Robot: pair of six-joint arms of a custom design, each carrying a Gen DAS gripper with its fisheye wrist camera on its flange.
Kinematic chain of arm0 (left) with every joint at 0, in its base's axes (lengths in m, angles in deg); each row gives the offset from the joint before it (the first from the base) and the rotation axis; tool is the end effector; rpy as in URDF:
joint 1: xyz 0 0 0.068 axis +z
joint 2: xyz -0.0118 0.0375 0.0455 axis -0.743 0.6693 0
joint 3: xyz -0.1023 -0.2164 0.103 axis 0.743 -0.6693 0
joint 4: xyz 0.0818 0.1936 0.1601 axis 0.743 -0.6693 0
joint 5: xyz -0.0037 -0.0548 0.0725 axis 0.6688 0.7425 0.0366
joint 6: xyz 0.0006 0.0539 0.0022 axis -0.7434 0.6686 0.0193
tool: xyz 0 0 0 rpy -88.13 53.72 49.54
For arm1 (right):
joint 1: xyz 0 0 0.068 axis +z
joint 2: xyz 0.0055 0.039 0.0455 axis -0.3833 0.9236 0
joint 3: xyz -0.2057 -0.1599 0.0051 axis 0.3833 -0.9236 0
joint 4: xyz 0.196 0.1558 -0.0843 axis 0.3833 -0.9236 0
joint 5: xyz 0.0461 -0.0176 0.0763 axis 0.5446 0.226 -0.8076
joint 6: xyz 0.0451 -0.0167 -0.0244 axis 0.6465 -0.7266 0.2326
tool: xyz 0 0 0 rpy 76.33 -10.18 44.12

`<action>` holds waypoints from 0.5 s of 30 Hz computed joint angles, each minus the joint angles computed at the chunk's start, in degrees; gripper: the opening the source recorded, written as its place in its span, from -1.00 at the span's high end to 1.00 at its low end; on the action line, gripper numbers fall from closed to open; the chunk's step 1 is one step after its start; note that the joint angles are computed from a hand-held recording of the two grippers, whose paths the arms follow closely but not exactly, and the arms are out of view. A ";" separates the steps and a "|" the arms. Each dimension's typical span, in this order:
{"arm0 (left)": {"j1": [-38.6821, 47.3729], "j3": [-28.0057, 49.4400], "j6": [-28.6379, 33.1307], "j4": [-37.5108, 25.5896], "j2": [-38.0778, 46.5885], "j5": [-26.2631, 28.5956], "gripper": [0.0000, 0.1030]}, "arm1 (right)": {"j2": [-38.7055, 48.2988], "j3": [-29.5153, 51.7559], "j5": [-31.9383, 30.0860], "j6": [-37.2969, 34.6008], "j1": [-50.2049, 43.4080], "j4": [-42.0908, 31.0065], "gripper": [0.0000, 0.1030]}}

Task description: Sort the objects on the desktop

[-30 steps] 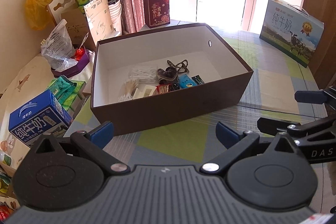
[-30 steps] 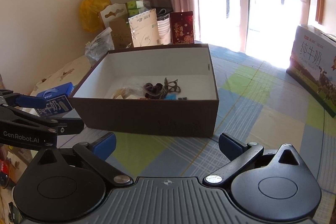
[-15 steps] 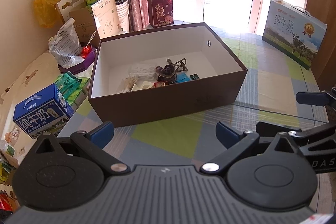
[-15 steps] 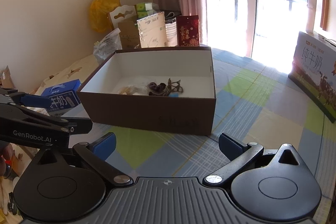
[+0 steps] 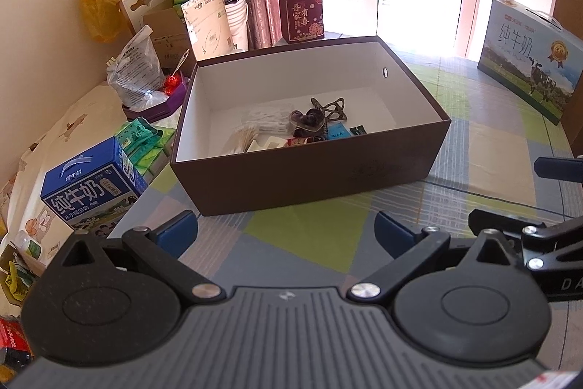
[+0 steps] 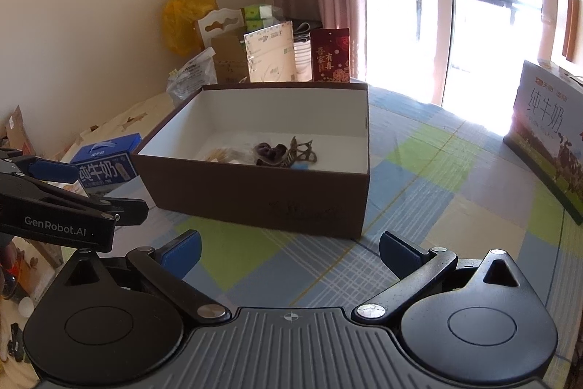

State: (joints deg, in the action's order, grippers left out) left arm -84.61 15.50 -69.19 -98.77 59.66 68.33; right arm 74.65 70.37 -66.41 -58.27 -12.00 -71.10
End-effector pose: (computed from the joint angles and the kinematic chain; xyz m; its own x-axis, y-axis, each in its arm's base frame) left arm 0.2601 -0.1779 0.2566 -0.6933 0.2458 -0.6775 0.2265 0.9667 0.1190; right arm 0.2724 0.0504 0.1858 -0.6412 0.0283 -0.7668 -0.0860 0.9904 0.1085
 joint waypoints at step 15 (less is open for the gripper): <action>0.90 -1.06 0.87 0.92 -0.04 0.74 -0.98 | 0.40 -0.52 0.67 0.15 0.91 -0.48 -0.96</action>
